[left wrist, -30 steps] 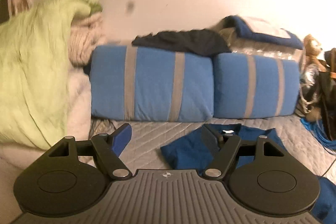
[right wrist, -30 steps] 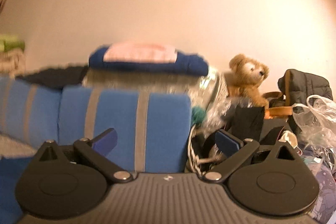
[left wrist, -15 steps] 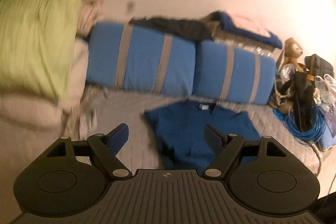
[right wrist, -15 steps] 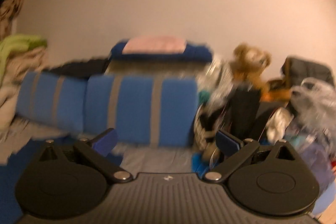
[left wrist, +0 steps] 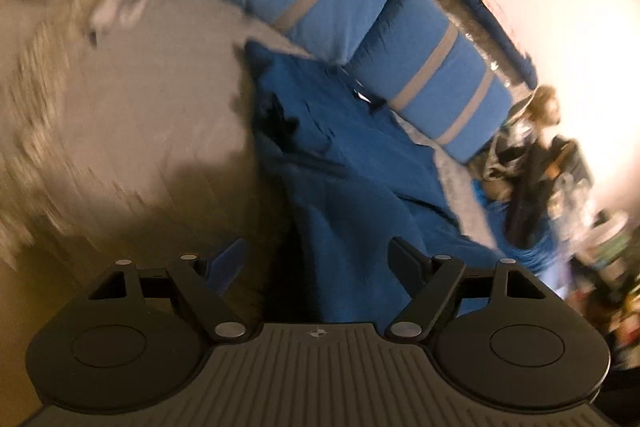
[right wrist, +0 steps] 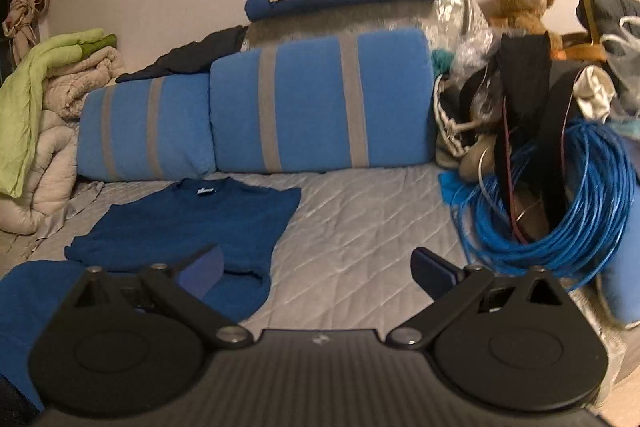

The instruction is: Fold clothes

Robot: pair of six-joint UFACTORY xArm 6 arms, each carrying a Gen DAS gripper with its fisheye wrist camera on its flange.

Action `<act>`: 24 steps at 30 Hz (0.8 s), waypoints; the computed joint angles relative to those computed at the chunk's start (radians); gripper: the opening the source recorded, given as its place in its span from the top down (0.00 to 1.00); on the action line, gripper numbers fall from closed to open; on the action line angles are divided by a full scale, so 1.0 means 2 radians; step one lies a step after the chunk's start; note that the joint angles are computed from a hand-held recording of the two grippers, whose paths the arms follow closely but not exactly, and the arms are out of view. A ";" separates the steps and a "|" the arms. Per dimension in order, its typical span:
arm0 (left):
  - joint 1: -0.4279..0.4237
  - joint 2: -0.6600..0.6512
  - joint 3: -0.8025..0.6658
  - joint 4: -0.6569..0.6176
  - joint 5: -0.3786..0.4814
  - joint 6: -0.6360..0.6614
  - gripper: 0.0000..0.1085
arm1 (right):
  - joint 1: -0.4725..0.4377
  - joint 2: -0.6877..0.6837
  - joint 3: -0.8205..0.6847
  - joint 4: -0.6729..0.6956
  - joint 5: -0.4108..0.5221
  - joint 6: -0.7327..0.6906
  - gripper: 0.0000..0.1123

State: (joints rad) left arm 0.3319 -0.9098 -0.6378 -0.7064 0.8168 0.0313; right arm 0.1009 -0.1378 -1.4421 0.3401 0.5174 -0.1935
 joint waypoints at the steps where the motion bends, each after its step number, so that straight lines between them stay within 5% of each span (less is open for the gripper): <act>1: 0.006 -0.002 0.007 -0.028 0.003 0.011 0.28 | 0.002 0.000 0.002 0.002 0.001 -0.001 0.08; 5: 0.030 -0.006 0.029 -0.123 0.028 0.050 0.31 | 0.007 0.002 0.007 0.012 0.008 -0.003 0.08; 15: 0.067 -0.007 0.042 -0.192 0.106 0.091 0.90 | 0.011 0.002 0.022 0.050 0.029 -0.011 0.08; 24: 0.032 -0.043 0.044 -0.141 0.065 0.078 0.93 | 0.004 0.000 0.051 0.178 0.070 -0.063 0.09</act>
